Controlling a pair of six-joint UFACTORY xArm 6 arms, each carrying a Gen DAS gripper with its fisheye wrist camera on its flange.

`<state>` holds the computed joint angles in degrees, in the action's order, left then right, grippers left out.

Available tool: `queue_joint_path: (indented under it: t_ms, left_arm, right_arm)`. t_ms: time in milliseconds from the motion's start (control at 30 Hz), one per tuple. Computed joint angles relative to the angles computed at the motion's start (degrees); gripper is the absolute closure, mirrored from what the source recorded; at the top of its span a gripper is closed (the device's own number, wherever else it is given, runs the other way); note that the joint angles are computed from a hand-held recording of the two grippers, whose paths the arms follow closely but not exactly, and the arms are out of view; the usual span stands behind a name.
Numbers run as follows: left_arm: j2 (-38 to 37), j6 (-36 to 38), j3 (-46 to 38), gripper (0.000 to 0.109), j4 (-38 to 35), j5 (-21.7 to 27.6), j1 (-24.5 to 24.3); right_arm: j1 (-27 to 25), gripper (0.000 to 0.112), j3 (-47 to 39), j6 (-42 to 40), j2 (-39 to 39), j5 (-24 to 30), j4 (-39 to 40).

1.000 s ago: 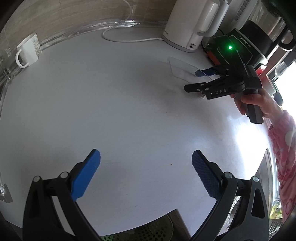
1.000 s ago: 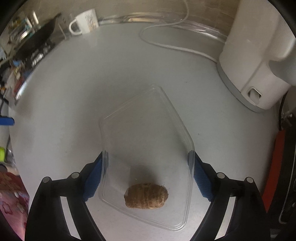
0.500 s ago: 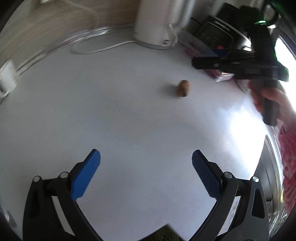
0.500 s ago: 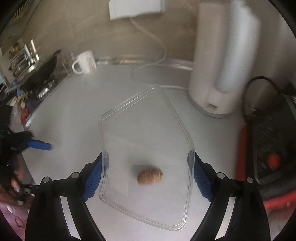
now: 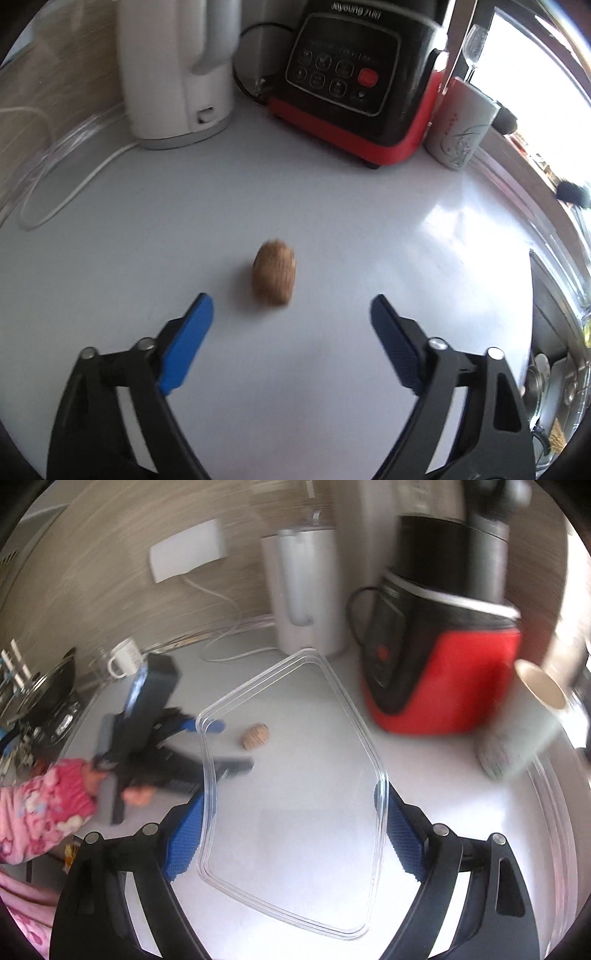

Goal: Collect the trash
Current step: 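Grasp the brown nut with the left gripper while the right holds the clear tray, then carry the nut and clear tray over the green basket and open both grippers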

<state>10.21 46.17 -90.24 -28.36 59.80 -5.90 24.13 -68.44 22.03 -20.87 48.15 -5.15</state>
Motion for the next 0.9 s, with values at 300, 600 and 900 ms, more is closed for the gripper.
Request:
queue_joint_path:
  t_ms: [300,600,900]
  left_arm:
    - [3.82,-1.74,-2.74,0.066,4.08,-4.19,-1.91]
    - [3.08,-2.37,-2.3,0.081,5.17,-3.3,-1.91]
    - [-6.17,0.89,3.15,0.081,-0.09,-0.19,1.65]
  right_arm:
    - [-0.52,0.026,6.4,4.68,-6.86,0.8,-2.37]
    - [0.15,0.026,5.5,4.34,-4.81,-0.47,-2.33]
    - [5.67,0.026,3.39,10.36,-4.42,1.64,-7.18]
